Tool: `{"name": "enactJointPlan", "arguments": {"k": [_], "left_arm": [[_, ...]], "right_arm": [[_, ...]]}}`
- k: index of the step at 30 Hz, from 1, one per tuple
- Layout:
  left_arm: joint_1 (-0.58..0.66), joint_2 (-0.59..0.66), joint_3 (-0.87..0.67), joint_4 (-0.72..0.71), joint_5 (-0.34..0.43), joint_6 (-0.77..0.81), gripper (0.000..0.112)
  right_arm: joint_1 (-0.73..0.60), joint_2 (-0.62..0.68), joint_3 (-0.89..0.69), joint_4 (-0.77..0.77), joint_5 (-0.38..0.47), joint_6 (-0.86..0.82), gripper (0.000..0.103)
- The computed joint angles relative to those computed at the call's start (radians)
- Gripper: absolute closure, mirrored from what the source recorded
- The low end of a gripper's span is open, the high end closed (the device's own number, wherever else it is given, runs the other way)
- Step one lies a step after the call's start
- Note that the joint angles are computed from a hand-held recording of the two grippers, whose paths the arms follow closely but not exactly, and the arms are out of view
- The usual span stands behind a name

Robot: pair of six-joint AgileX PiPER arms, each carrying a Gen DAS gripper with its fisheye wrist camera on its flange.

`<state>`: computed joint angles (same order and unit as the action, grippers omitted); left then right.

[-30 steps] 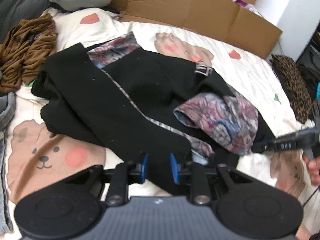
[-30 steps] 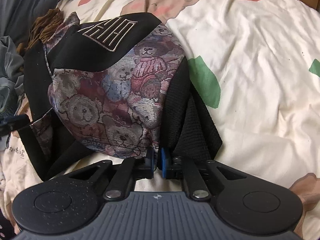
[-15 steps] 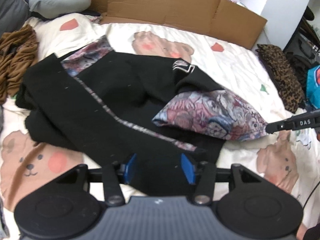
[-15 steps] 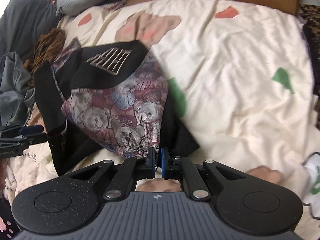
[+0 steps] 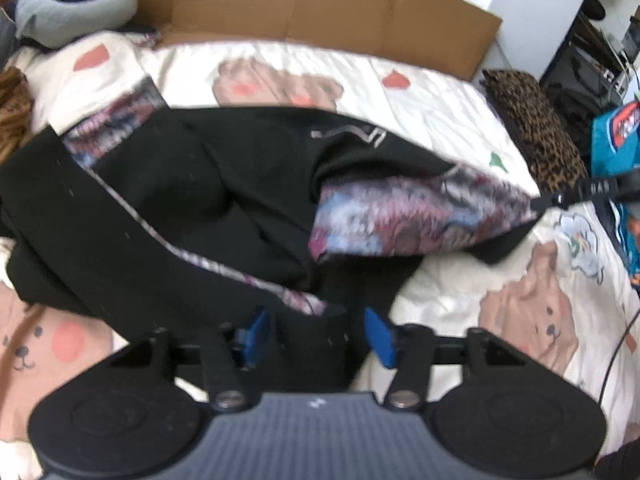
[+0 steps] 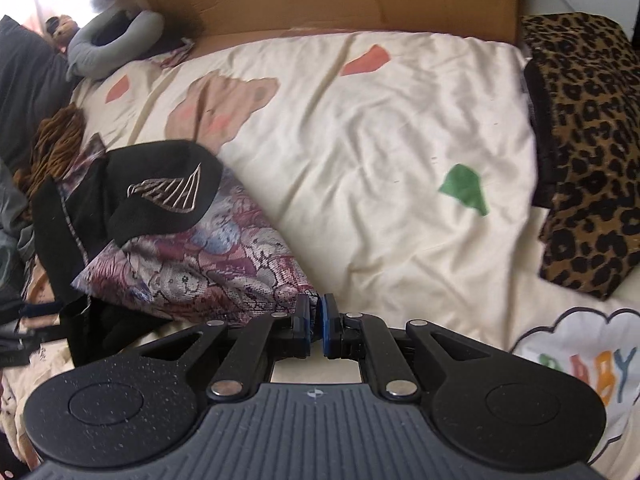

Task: Fold clothes

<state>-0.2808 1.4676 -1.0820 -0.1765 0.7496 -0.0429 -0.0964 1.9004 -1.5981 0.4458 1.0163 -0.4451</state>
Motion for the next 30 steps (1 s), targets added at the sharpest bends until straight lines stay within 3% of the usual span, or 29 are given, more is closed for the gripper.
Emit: {"name": "enactJointPlan", "arguments": {"k": [2, 6, 15, 23, 30], "left_arm": [[0.012, -0.010, 0.009, -0.027, 0.020, 0.007, 0.097], [0.043, -0.067, 0.044, -0.058, 0.050, 0.005, 0.107], [0.096, -0.265, 0.089, 0.058, 0.154, -0.118, 0.109], [0.197, -0.422, 0.072, 0.088, 0.298, -0.156, 0.110], [0.153, -0.507, 0.042, 0.136, 0.377, -0.241, 0.110]], "right_arm": [[-0.015, 0.003, -0.009, -0.005, 0.003, -0.004, 0.100], [-0.044, 0.005, -0.022, -0.019, 0.007, -0.007, 0.100], [-0.120, -0.007, -0.050, -0.047, 0.025, -0.024, 0.100], [-0.198, -0.027, -0.080, -0.060, 0.059, -0.049, 0.100], [-0.266, -0.053, -0.112, -0.061, 0.118, -0.075, 0.100]]}}
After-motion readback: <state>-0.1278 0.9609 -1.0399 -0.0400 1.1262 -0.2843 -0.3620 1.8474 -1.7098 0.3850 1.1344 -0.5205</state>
